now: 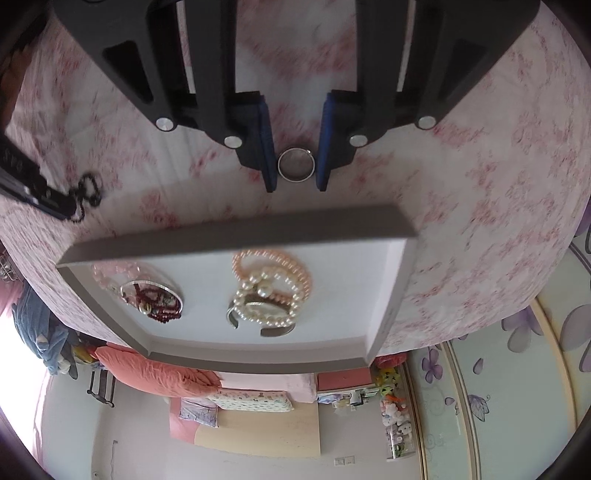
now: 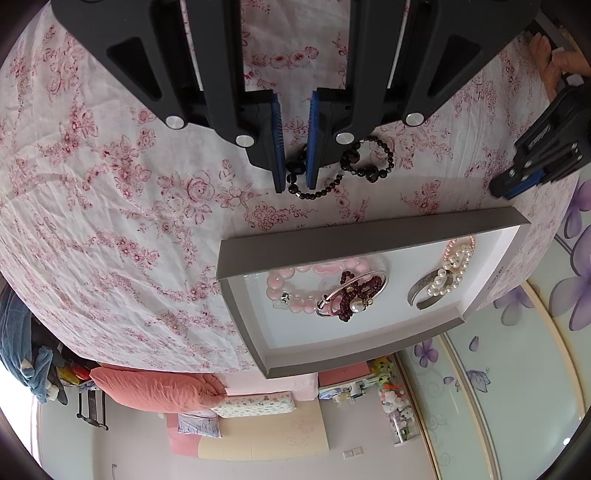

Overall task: Organize jewelry
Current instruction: 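Grasp the silver ring with the left gripper while the right holds the black bracelet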

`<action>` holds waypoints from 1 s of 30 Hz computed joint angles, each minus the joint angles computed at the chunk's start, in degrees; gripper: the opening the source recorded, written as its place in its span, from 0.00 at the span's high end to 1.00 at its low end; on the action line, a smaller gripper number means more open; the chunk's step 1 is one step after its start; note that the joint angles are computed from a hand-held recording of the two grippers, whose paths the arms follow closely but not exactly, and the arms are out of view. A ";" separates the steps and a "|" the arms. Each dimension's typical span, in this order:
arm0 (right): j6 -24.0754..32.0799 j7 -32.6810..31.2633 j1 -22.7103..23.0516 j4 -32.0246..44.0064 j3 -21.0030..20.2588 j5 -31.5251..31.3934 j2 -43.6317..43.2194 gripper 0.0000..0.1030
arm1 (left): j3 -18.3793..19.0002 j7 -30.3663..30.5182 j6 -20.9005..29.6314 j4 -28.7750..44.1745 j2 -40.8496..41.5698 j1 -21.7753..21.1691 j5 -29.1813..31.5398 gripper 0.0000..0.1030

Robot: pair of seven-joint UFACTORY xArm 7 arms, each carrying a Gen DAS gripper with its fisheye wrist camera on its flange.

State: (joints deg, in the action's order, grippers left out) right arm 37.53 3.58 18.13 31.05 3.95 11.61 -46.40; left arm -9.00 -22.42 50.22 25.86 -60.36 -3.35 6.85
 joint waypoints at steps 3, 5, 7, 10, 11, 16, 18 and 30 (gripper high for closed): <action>0.01 0.00 0.03 0.01 -0.05 -0.04 0.00 0.88 | 1.08 0.38 0.72 -0.75 -1.82 -0.27 -0.59 0.78; -0.02 0.02 0.07 0.00 -0.10 0.02 0.01 0.88 | 0.87 0.60 0.91 -0.79 -1.95 -0.12 -0.45 0.77; -0.02 0.06 0.07 0.02 -0.06 0.00 0.03 0.88 | 0.78 1.04 1.18 -0.79 -2.05 0.09 -0.09 0.77; -0.03 0.05 0.07 0.01 -0.08 -0.02 0.05 0.88 | 0.97 1.09 1.06 -0.95 -2.25 0.04 -0.49 0.77; -0.03 0.03 0.13 0.02 -0.12 0.02 0.06 0.88 | 0.76 0.92 0.87 -0.98 -2.10 0.03 -0.62 0.77; 0.02 0.07 0.18 0.01 -0.14 0.11 -0.01 0.88 | 0.69 0.83 0.94 -1.00 -2.24 0.04 -0.86 0.78; 0.02 0.09 0.19 0.02 -0.13 0.13 0.00 0.88 | 0.66 0.86 0.98 -0.98 -2.24 0.06 -0.82 0.78; -0.05 0.02 0.16 0.03 -0.17 0.13 0.09 0.88 | 0.73 0.93 1.03 -0.97 -2.27 0.08 -0.79 0.78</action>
State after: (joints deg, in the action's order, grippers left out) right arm 37.48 3.60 18.29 31.08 3.78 11.74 -46.31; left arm -8.27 -21.49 51.26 24.88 -62.64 -3.27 6.05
